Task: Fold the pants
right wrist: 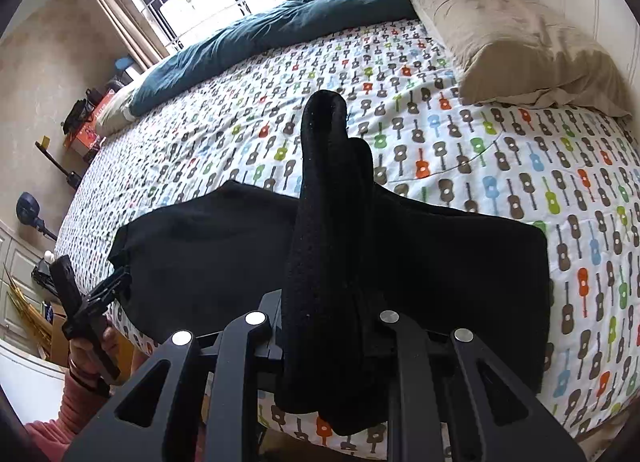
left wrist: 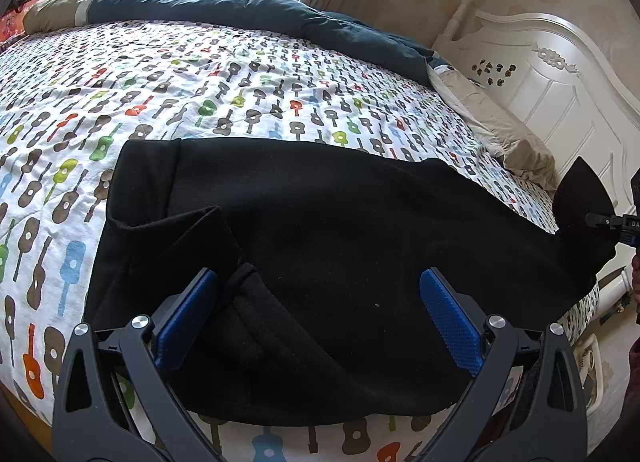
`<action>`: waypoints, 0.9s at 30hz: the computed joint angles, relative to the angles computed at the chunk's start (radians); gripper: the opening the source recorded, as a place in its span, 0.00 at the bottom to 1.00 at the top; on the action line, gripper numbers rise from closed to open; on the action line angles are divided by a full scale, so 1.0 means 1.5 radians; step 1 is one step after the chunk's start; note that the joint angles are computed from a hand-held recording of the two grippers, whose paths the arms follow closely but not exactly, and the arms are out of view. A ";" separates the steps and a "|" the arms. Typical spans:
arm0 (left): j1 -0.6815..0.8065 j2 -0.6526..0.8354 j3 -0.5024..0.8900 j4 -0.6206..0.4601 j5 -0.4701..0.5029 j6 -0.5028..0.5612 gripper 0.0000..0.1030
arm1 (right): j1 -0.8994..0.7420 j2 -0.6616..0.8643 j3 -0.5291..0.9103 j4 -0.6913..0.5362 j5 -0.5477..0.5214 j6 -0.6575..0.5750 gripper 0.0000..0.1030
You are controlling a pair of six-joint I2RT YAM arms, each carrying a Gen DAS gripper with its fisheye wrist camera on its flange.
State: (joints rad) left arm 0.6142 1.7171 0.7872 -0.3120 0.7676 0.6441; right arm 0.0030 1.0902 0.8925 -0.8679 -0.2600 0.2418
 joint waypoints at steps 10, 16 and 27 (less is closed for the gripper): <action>0.004 0.003 0.004 -0.009 0.009 0.002 0.97 | 0.195 0.112 -0.049 0.120 0.137 0.114 0.21; 0.004 0.003 0.003 -0.006 0.008 0.002 0.97 | 0.251 0.156 -0.046 0.151 0.175 0.147 0.21; 0.005 0.004 0.004 -0.006 0.008 0.004 0.97 | 0.295 0.178 -0.050 0.170 0.211 0.183 0.27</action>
